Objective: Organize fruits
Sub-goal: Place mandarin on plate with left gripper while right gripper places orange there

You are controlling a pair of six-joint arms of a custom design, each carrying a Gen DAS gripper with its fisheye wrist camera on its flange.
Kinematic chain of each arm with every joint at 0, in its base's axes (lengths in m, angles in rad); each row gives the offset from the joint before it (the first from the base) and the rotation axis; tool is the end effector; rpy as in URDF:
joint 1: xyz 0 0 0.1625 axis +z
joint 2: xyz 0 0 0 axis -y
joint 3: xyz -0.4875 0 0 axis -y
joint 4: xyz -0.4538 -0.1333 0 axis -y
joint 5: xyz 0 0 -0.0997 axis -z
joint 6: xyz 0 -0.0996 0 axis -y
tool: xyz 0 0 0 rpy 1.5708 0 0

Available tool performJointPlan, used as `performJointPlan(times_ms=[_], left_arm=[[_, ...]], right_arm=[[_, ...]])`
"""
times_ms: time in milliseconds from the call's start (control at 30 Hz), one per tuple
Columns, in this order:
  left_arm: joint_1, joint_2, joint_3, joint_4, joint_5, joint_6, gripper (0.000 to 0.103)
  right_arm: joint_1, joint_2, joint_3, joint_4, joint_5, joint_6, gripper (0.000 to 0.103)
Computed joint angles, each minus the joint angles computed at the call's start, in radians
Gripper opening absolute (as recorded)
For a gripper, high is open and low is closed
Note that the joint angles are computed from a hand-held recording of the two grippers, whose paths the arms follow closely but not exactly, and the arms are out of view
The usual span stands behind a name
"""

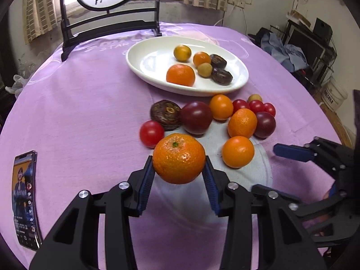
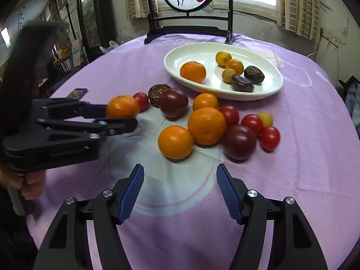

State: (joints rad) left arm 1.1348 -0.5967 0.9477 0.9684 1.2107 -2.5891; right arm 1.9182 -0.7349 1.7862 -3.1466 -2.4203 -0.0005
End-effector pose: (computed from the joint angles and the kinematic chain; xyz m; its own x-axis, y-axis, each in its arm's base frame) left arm -0.1666 -0.7564 0.1653 -0.5389 0.7296 -0.4211 0.8128 0.5816 -0.0326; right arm 0.2954 -0.6441 0.0884 -0.7488 0.1284 0.6503 -0.2951 0.8139 -0.5005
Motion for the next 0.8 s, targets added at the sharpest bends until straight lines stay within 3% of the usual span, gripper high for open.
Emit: performJointPlan(times_ms=[200, 333, 433, 600, 800], left_arm=[[0.012, -0.011, -0.007, 0.010, 0.016, -0.011, 0.042], [0.016, -0.009, -0.016, 0.015, 0.017, -0.013, 0.042], [0.017, -0.005, -0.027, 0.017, 0.009, -0.013, 0.042], [0.008, 0.009, -0.062, 0.026, 0.000, 0.004, 0.042], [-0.024, 0.076, -0.191, 0.055, 0.001, 0.020, 0.042]], right_arm=[[-0.015, 0.034, -0.076, 0.109, -0.006, 0.078, 0.057], [-0.012, 0.061, -0.122, 0.148, -0.038, 0.105, 0.040], [-0.011, 0.053, -0.119, 0.167, -0.034, 0.131, 0.040], [0.005, 0.021, -0.073, 0.032, -0.022, 0.042, 0.040], [0.008, -0.005, -0.079, -0.116, -0.071, -0.073, 0.040]])
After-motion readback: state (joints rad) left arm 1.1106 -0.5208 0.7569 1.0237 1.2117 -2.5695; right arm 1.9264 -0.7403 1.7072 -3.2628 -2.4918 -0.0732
